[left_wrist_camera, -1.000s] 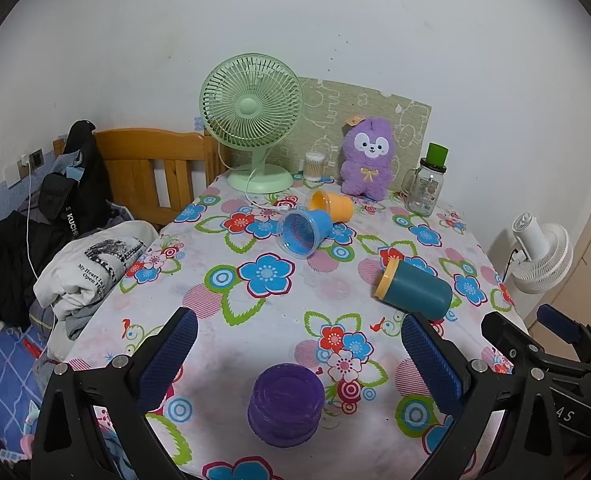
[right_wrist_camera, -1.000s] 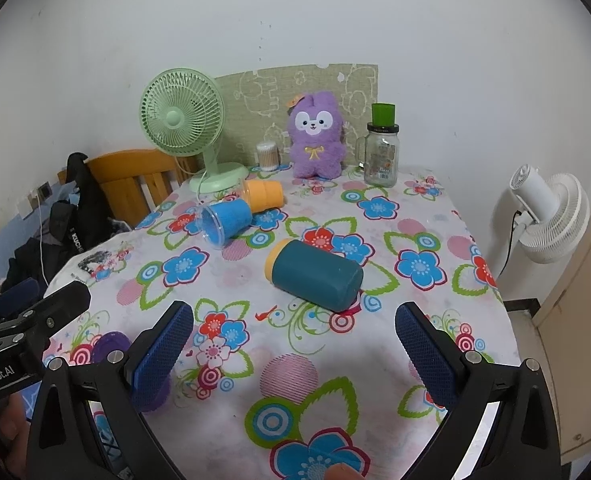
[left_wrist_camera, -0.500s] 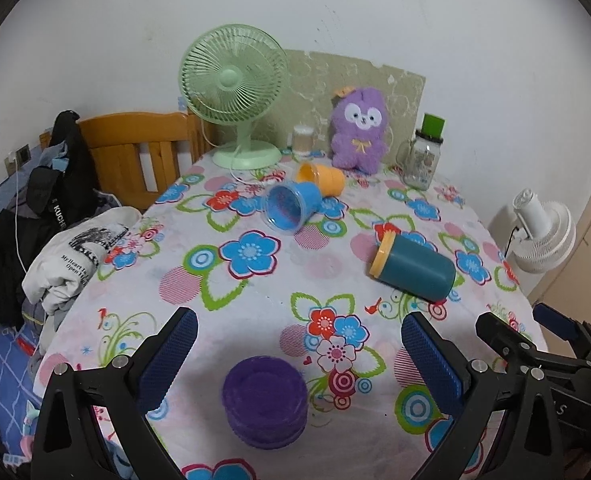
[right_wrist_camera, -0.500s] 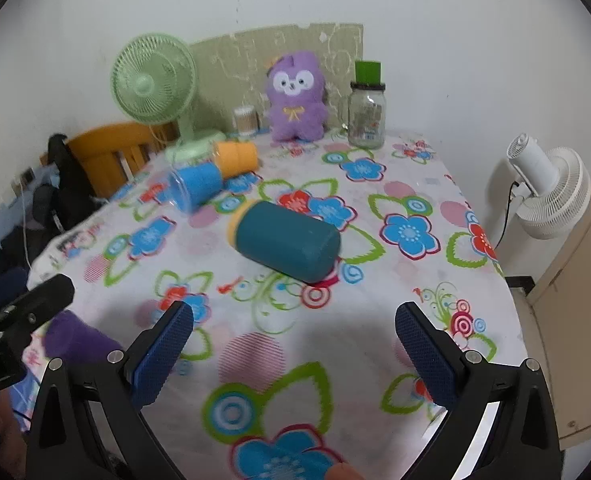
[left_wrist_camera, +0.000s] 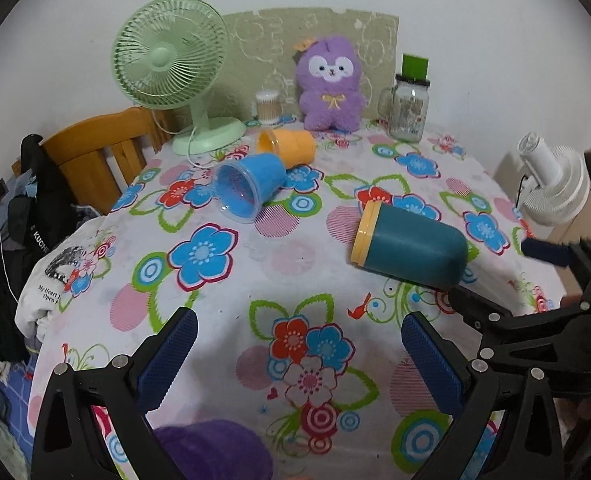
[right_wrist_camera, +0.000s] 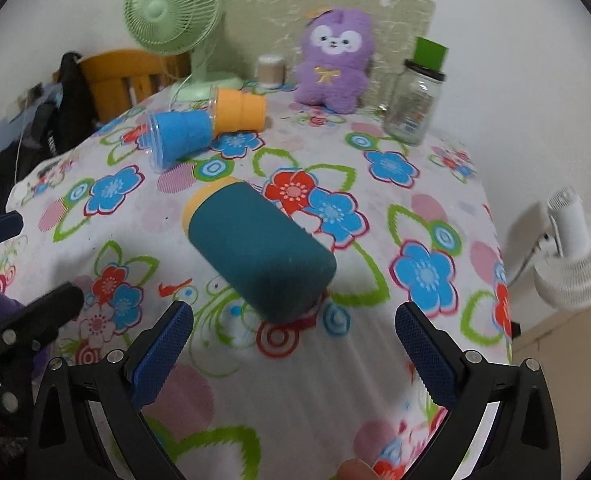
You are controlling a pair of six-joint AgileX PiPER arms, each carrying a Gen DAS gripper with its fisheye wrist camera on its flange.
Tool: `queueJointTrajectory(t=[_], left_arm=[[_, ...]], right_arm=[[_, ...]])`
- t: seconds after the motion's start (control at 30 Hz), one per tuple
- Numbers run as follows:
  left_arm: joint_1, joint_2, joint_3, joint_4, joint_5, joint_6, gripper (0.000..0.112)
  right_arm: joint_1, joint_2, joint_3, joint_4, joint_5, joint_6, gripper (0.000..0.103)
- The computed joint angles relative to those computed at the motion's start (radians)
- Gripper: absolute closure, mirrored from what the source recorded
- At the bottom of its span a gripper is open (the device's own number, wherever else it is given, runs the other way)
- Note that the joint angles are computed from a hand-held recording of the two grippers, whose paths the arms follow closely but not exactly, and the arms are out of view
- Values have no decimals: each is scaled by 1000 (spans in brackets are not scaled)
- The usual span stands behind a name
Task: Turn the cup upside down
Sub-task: 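Move the right gripper toward the teal cup lying on its side, then grasp the teal cup by its yellow rim with the right gripper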
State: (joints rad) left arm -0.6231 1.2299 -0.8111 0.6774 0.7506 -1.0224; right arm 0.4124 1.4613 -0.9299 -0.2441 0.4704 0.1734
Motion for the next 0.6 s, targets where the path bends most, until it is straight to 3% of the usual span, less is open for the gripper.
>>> queueJointTrajectory(t=[0.07,0.27,0.5,0.6], left_arm=[[16,40,-19,-6,-12,14,10],[24,127,-64,15,14,17,10],[47,157,-73,10,11,35,9],[57,153,-69,5,11,42,10]], right_arm=[[-26,55,-56,77,16,-119,1],[-35,214,-216,121,81,-279,1],[-14,314,-319,215,109,-470,2],[-11,344,-357,273,138,-554,18]])
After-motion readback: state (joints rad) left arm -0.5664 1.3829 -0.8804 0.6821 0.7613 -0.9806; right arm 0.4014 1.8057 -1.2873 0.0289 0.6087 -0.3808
